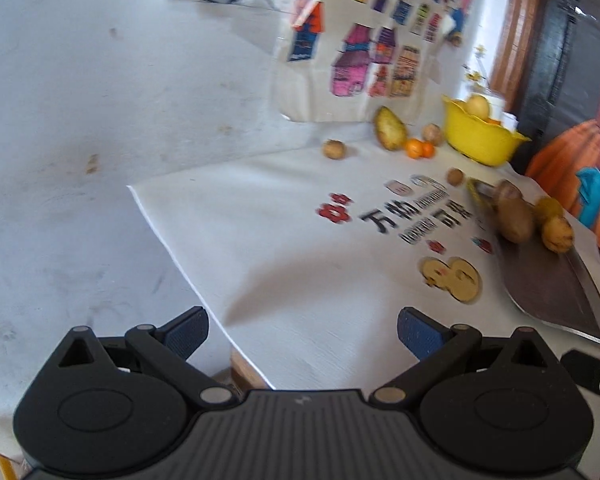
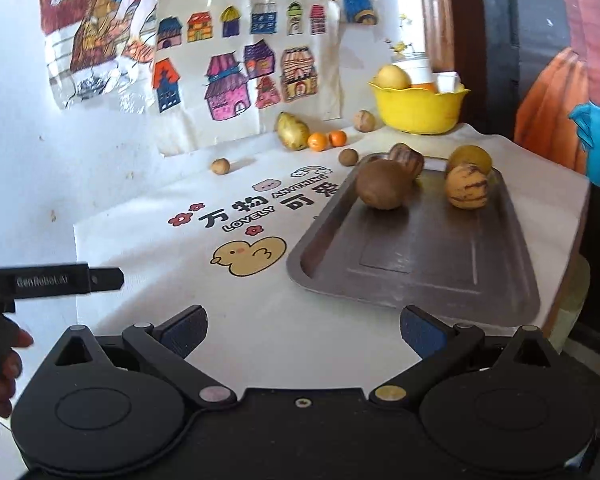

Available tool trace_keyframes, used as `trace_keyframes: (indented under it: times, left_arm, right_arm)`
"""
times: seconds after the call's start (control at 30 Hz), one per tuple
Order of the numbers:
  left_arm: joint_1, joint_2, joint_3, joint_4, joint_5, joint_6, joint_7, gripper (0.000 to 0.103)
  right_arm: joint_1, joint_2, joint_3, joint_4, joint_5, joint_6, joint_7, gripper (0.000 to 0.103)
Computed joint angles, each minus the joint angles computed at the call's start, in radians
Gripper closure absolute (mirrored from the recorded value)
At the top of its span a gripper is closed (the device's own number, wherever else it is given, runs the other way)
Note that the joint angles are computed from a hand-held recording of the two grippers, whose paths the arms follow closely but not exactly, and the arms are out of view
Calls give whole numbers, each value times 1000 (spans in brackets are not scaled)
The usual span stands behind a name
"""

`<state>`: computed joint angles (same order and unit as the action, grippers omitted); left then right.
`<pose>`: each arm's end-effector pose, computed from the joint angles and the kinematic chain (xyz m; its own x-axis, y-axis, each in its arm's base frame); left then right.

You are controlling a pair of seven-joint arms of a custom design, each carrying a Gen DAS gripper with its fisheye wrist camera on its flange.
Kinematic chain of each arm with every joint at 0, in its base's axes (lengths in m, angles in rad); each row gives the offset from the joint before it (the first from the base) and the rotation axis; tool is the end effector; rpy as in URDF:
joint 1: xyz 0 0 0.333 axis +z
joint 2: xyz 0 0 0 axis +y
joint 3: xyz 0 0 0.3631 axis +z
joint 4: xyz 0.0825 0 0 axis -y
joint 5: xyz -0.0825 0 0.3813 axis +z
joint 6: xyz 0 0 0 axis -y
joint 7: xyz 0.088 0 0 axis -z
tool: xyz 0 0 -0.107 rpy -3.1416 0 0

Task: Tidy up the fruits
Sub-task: 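Withdraw both tools away from the tray, then move the right tool to the small orange while the left tool approaches the small brown round fruit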

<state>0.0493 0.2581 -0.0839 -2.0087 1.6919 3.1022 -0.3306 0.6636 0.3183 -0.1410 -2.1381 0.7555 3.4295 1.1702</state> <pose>0.5932 -0.1005 0.4056 0.1308 -0.9789 0.1568 -0.6235 -0.2042 -0.7547 0.5652 0.2434 0.4070 0.1707 -0.9801 -0.1017 -0.6083 -0.0236 -0.7933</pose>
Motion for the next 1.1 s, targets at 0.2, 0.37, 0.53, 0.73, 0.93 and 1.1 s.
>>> trace_keyframes:
  times: [0.2, 0.37, 0.53, 0.73, 0.93, 1.1]
  left_arm:
    - [-6, 21, 25, 8, -138, 10, 115, 0]
    - [-49, 34, 70, 24, -219, 0, 195, 0]
    - [-78, 63, 99, 77, -259, -5, 276, 0]
    - [-1, 136, 10, 152, -547, 34, 668, 0]
    - [218, 269, -286, 284, -885, -13, 1077, 0]
    - [184, 360, -279, 425, -959, -52, 1185, 0]
  right_arm:
    - [-73, 31, 60, 44, -96, -10, 13, 1]
    - [-113, 48, 82, 74, -185, -36, 16, 1]
    - [-321, 51, 262, 115, -366, -109, 11, 1]
    - [-427, 81, 331, 242, -516, -236, -113, 1]
    - [-541, 187, 449, 483, -515, -379, -331, 1]
    - [-516, 333, 413, 762, -518, -503, -439, 1]
